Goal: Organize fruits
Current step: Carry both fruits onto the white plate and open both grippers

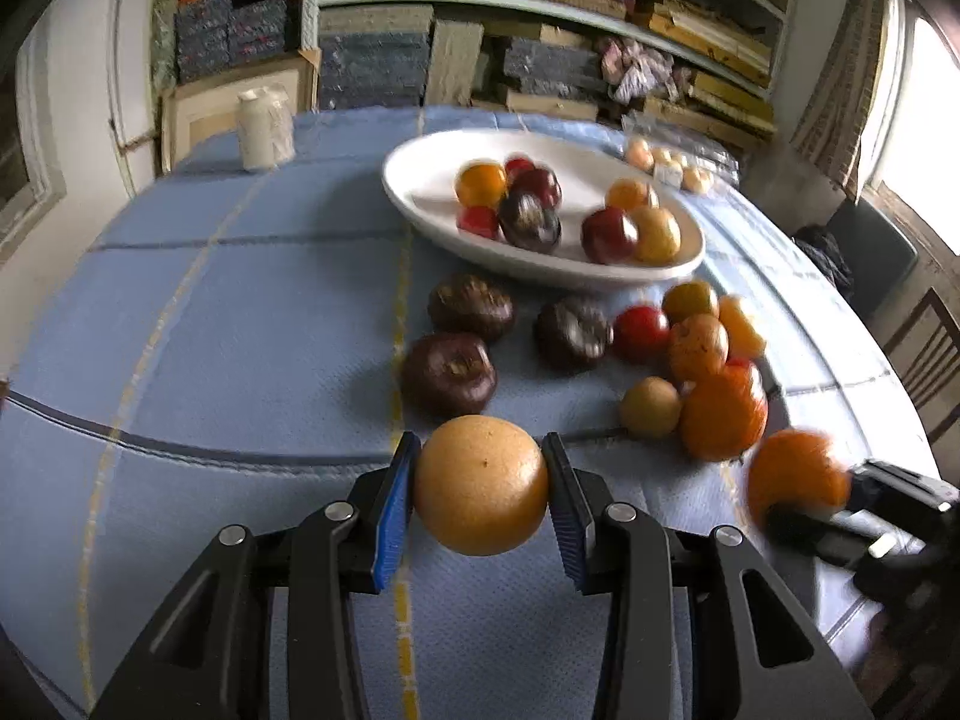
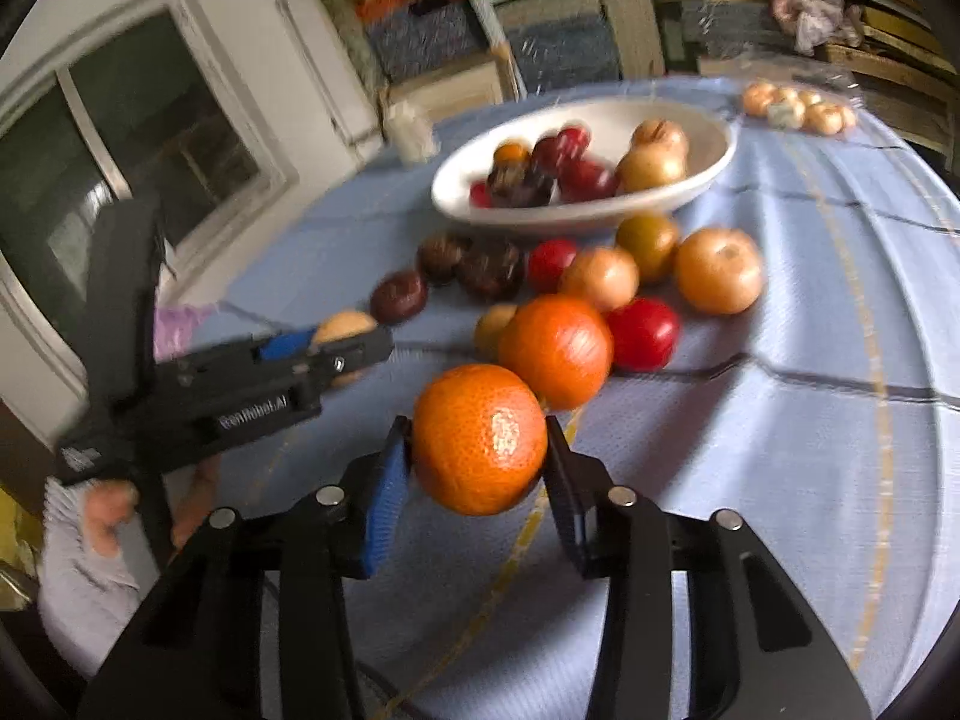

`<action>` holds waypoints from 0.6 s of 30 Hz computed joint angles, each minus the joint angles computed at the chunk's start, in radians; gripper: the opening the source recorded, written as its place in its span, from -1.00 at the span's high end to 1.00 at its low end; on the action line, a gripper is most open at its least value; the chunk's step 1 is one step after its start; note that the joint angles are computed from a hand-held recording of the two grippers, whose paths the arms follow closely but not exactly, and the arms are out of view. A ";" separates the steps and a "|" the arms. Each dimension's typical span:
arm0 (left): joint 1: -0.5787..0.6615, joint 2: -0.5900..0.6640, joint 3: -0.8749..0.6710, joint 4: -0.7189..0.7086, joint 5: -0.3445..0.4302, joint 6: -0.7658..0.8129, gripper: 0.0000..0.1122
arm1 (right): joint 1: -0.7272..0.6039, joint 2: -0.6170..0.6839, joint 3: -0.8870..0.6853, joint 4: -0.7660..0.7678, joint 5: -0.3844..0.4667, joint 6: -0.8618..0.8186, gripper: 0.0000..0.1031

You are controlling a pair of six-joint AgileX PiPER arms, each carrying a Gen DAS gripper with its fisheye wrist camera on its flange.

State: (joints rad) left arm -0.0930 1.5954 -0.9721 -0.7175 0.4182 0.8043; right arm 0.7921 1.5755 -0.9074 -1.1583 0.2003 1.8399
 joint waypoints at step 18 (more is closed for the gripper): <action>-0.109 0.654 -1.274 0.600 0.448 -0.667 0.26 | -0.389 0.456 -1.008 1.025 0.412 -1.327 0.18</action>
